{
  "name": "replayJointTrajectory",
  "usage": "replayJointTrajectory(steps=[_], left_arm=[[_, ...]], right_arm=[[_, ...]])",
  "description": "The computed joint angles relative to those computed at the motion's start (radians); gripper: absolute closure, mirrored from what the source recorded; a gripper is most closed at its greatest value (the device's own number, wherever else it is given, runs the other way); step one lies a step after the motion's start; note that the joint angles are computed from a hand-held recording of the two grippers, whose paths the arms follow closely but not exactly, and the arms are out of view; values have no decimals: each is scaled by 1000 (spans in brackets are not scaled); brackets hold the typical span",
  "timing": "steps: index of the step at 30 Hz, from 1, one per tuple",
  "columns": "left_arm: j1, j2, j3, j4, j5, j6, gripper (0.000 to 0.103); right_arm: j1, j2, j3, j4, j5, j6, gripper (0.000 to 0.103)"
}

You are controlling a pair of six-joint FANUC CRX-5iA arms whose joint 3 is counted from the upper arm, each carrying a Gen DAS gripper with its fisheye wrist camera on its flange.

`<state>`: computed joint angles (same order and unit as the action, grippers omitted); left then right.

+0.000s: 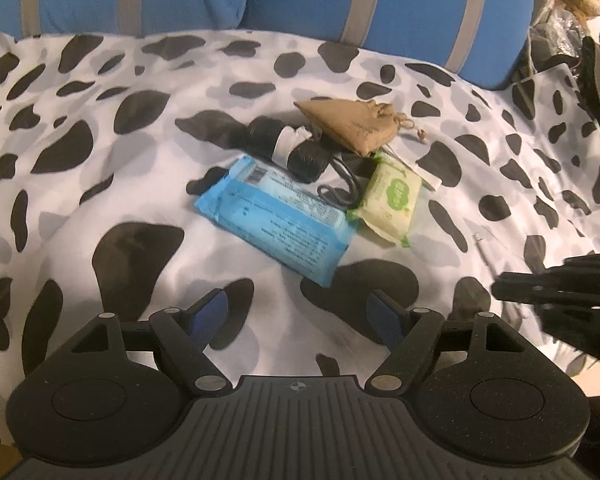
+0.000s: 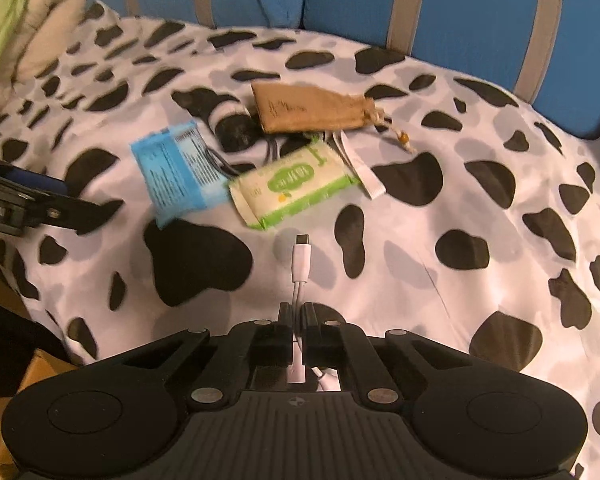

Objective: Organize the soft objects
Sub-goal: 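Grasp the blue wet-wipe packet with the left tool while the right tool holds the cable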

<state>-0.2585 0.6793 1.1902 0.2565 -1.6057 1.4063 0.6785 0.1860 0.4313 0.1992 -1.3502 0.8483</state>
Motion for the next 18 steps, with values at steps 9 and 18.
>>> replayJointTrajectory(steps=[9,18], left_arm=[[39,20,-42,107,34,117,27],[95,12,-269,370,204,338,34]], right_arm=[[2,-65,-39,5,30,-61,97],[16,-114,-79,34,51,-103,97]])
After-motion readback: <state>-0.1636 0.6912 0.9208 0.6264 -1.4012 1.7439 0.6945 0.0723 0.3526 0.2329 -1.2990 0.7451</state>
